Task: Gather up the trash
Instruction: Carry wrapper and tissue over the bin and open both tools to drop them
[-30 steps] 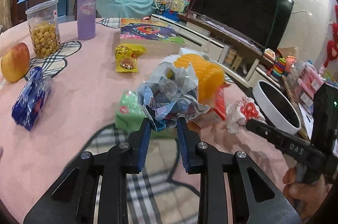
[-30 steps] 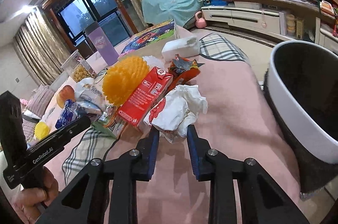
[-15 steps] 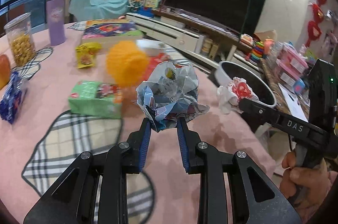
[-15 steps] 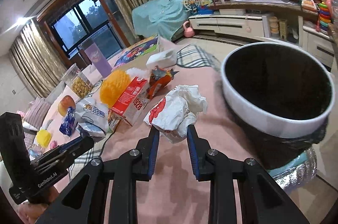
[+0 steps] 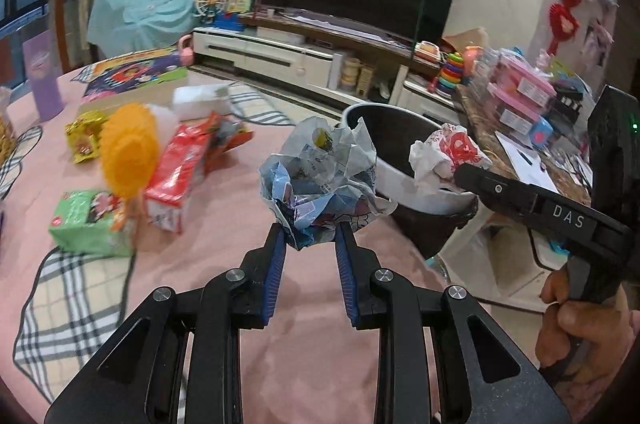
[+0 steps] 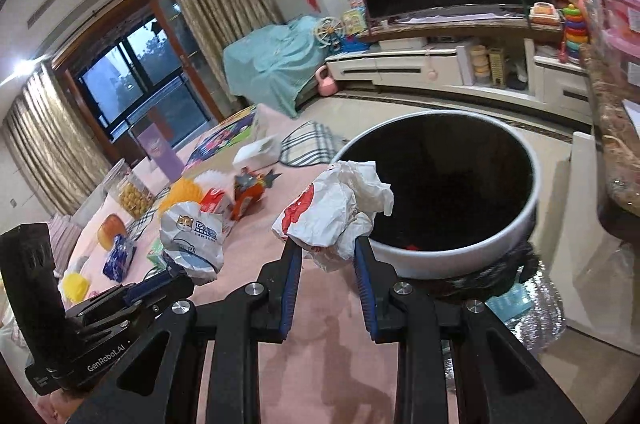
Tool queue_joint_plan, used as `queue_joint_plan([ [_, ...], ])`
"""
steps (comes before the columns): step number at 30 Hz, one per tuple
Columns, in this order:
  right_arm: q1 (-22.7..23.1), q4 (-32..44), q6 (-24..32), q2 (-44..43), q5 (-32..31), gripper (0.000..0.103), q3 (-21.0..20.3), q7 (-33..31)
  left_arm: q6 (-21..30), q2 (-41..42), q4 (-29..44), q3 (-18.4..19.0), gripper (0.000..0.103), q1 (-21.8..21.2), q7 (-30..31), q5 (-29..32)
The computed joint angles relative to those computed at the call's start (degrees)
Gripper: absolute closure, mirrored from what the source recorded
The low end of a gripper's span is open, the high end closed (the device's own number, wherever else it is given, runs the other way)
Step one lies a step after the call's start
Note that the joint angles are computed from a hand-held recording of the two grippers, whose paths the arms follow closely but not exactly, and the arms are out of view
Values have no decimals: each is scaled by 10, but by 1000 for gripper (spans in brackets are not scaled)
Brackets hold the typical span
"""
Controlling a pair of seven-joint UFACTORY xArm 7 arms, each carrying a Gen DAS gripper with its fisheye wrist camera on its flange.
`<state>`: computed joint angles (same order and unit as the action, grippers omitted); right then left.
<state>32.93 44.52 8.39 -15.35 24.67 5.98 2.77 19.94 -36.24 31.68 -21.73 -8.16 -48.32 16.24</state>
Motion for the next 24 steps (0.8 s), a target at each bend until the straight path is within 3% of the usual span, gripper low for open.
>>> queue_joint_plan([
  [9, -19, -2, 2, -1, -3, 76, -15, 1, -7, 82, 68, -18, 79, 11, 0, 34],
  [24, -41, 10, 16, 12, 25, 76, -35, -37, 16, 196, 170, 7, 79, -19, -8, 108],
])
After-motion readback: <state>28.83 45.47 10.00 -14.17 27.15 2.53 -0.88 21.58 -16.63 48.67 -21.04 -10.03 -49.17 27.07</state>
